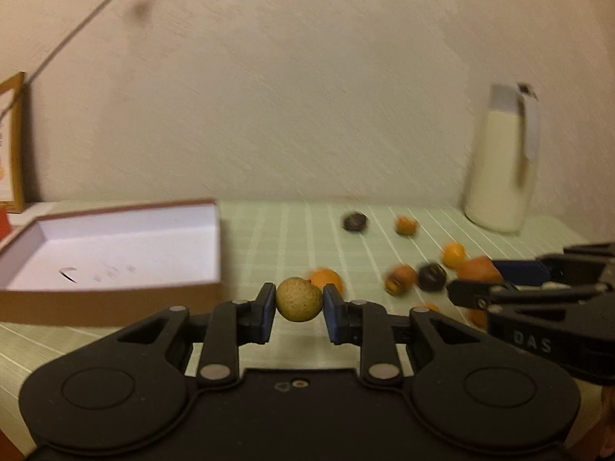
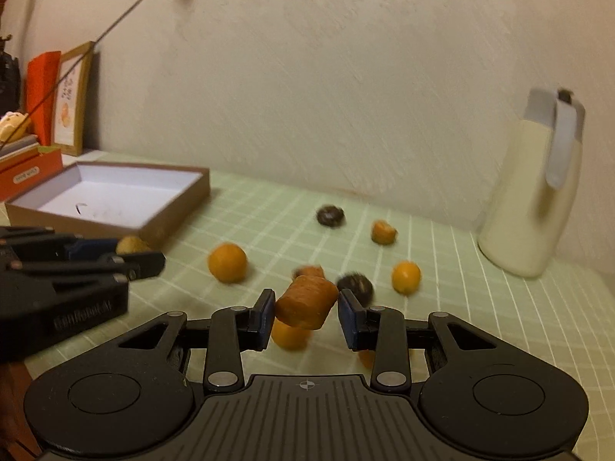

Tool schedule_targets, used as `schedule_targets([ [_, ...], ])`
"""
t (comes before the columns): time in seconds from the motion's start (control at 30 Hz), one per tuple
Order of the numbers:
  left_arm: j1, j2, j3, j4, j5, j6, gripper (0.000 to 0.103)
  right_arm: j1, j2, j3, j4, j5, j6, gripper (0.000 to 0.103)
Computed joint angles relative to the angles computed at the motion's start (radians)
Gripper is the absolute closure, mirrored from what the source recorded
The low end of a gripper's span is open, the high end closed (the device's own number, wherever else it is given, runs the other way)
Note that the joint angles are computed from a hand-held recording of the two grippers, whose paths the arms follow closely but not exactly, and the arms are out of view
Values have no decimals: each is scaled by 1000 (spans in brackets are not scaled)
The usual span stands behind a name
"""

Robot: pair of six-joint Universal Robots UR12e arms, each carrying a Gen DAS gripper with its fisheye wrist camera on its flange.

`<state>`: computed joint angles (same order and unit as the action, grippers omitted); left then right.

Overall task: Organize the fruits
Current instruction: 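Carry both fruits over the cardboard tray and open both grippers to drop them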

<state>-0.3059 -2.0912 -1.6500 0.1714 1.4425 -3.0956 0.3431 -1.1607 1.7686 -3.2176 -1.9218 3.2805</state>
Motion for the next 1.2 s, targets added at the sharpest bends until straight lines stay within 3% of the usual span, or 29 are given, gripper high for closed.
schedule_targets([
  [0.57, 71, 5, 43, 73, 132, -62, 87, 26, 93, -190, -49, 108, -103, 67],
  [0.8, 96, -1, 58, 81, 202, -71, 87, 28, 142, -271, -46, 150, -124, 68],
  [1.2, 142, -26, 95, 49, 259, -90, 87, 34, 229, -407, 5, 204, -174, 68],
])
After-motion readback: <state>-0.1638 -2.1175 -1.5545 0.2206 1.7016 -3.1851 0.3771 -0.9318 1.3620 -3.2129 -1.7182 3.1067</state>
